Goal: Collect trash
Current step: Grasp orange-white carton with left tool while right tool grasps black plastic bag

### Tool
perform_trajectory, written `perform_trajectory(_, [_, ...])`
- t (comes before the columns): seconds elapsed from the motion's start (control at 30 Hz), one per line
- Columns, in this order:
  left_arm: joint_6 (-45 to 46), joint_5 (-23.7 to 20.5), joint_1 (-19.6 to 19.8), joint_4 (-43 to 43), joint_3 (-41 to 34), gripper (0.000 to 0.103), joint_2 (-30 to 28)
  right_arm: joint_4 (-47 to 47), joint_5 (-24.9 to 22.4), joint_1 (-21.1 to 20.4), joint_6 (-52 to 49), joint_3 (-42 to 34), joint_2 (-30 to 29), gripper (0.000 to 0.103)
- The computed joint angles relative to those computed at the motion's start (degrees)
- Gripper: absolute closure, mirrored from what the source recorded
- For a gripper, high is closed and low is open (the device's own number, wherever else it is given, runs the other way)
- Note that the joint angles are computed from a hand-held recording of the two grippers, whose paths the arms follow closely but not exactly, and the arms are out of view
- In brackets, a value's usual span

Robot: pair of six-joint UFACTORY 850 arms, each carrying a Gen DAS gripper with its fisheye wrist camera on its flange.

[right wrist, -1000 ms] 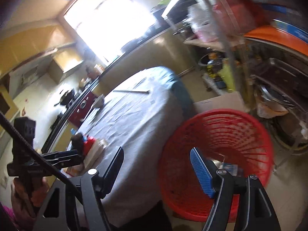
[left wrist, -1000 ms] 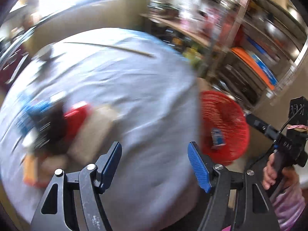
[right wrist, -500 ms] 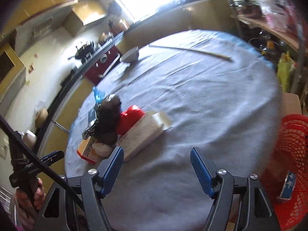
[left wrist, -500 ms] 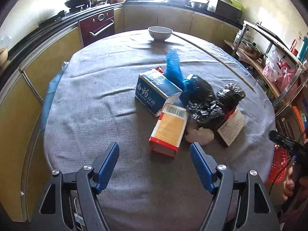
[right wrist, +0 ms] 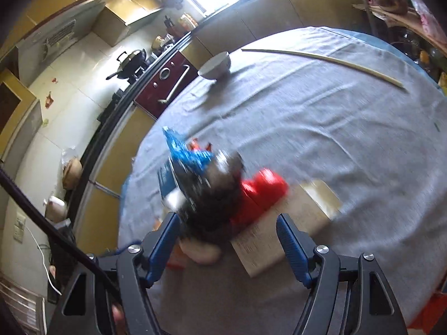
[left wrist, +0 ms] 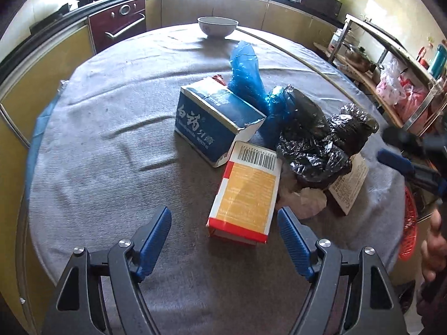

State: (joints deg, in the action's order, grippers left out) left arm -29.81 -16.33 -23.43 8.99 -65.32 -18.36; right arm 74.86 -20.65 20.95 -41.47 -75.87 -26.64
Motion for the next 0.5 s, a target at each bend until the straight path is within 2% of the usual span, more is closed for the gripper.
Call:
perform_trajectory(0.2, [11.62,1.51,1.27,-11.73,-0.72,0.024,-1.39,0.71,-0.58,0.48,3.72,-6.24,-5.32,0.031])
perform_trajectory(0.27, [14.11,1.71,1.32,-14.14,-0.8,0.024,-1.63,-2.5,0.2,1.05,6.18,-7.53,-6.29,0.06])
perform_trajectory(0.3, [14.85,1.8,1.27,-14.92,-1.01,0.027,-1.88,-7.47,1.32,1.6,9.95,-8.16,-6.55,0.064])
perform_trajectory(0.33, [16.17,1.84,1.27,-16.14,-1.16,0.038,-2.11,-10.3,2.48,2.06,11.71,-8.16,-6.47,0.064])
perform_trajectory(0.4, [19.34,0.96,1.35,-19.16,-1.89,0.05,-2.89,-11.75,4.83,2.74,11.49,-7.15,-5.53,0.068])
perform_trajectory(0.5, [17.79,1.67,1.13,-18.59,-1.84,0.051,-2.97,-2.99,6.7,2.66,1.4,-4.25,-3.28,0.071])
